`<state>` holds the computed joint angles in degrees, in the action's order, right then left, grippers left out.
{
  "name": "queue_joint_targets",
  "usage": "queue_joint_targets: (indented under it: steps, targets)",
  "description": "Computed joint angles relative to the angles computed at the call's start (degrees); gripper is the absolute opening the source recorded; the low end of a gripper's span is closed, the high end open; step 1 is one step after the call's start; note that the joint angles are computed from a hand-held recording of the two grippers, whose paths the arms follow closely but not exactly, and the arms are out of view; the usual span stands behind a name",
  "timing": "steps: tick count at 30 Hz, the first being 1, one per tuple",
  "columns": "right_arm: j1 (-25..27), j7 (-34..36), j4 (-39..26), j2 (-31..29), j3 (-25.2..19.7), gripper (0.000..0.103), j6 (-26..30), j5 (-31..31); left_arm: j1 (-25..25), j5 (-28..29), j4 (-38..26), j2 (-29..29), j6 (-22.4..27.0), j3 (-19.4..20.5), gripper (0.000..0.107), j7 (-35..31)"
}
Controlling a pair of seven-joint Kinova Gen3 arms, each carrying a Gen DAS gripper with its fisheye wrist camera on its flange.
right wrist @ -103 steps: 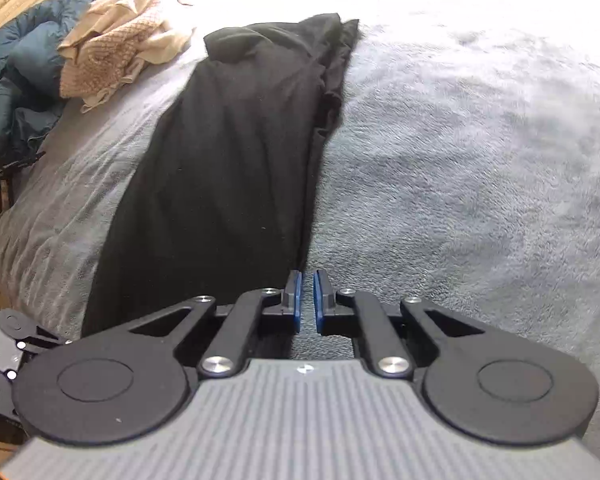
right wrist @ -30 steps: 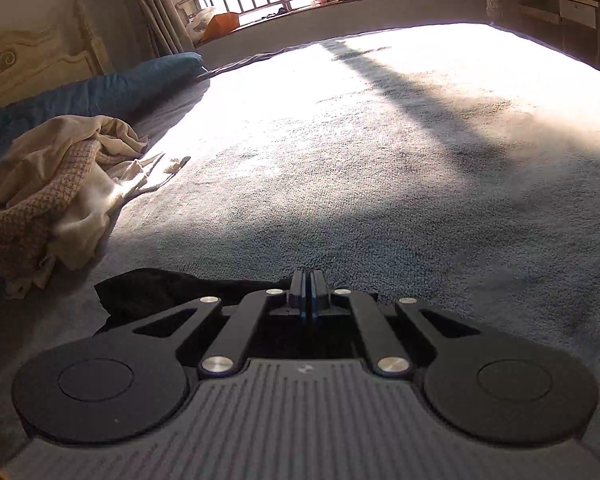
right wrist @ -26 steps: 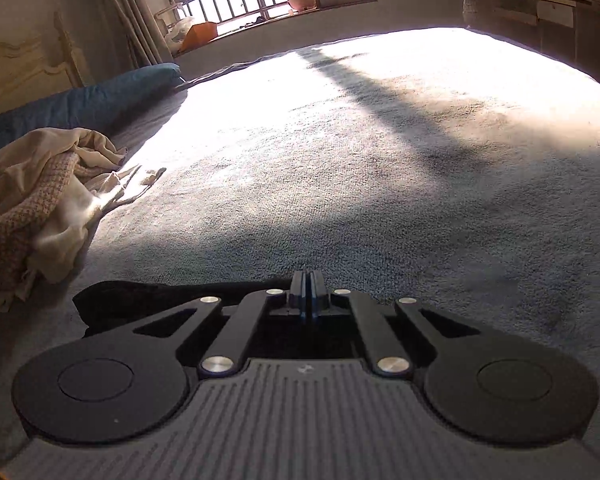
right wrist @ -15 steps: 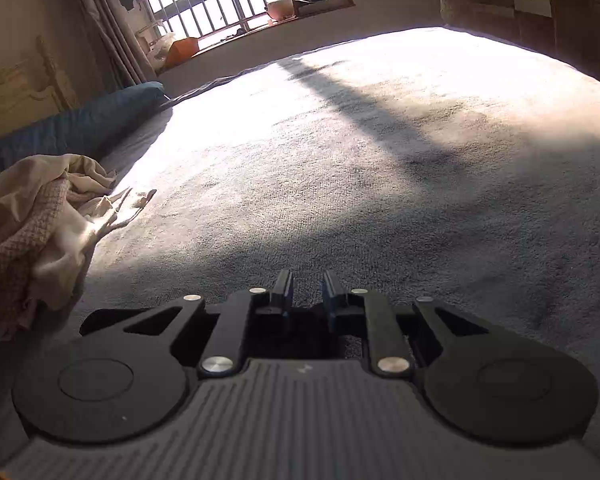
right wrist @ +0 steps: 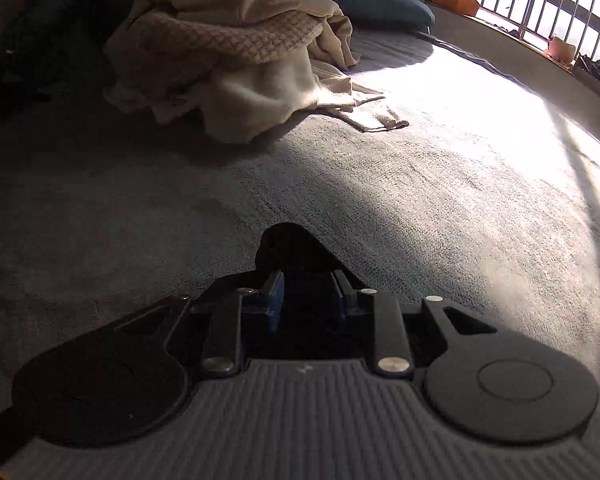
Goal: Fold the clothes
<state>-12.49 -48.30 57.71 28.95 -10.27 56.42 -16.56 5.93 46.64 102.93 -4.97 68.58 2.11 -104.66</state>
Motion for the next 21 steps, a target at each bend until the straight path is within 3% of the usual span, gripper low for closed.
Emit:
queue_joint_targets:
  steps: [2, 4, 9, 11, 13, 16, 18, 21]
  targets:
    - [-4.06, -1.00, -0.92, 1.10, 3.05, 0.022, -0.29, 3.56, 0.12, 0.05, 1.02, -0.29, -1.03, 0.10, 0.046, -0.47]
    - [-8.43, -5.22, -0.30, 1.95, 8.36, 0.021, -4.16, 4.69, 0.20, 0.49, 1.93, -0.59, -1.71, 0.04, 0.046, -0.51]
    - [-13.30, -16.39, 1.56, 4.87, 21.22, 0.020, -15.66, -3.82, -0.18, 2.11, 3.11, -0.66, -1.59, -0.91, 0.046, -2.20]
    - [-12.26, -17.28, 1.97, 4.77, 22.51, 0.022, -17.23, -8.48, -0.63, 2.96, 3.40, -0.43, -1.03, -1.34, 0.046, -3.20]
    - [-9.34, -14.44, 1.73, 2.97, 19.55, 0.022, -15.08, -13.14, -1.21, 3.79, 3.79, -0.22, -0.39, -1.75, 0.046, -4.24]
    - [-3.75, -7.45, 0.21, 1.52, 11.59, 0.025, -8.09, -16.16, -2.01, 4.79, 4.03, 0.30, 0.44, -2.03, 0.046, -5.70]
    - [-0.19, -3.19, -1.11, 2.03, 6.28, 0.025, -3.43, -14.93, -2.54, 5.42, 4.29, 0.54, 0.82, -2.13, 0.046, -6.59]
    - [2.13, -1.47, -6.52, 5.50, 0.08, 0.025, 3.56, -8.26, -3.26, 6.06, 4.67, 0.72, 1.32, -2.27, 0.046, -7.95]
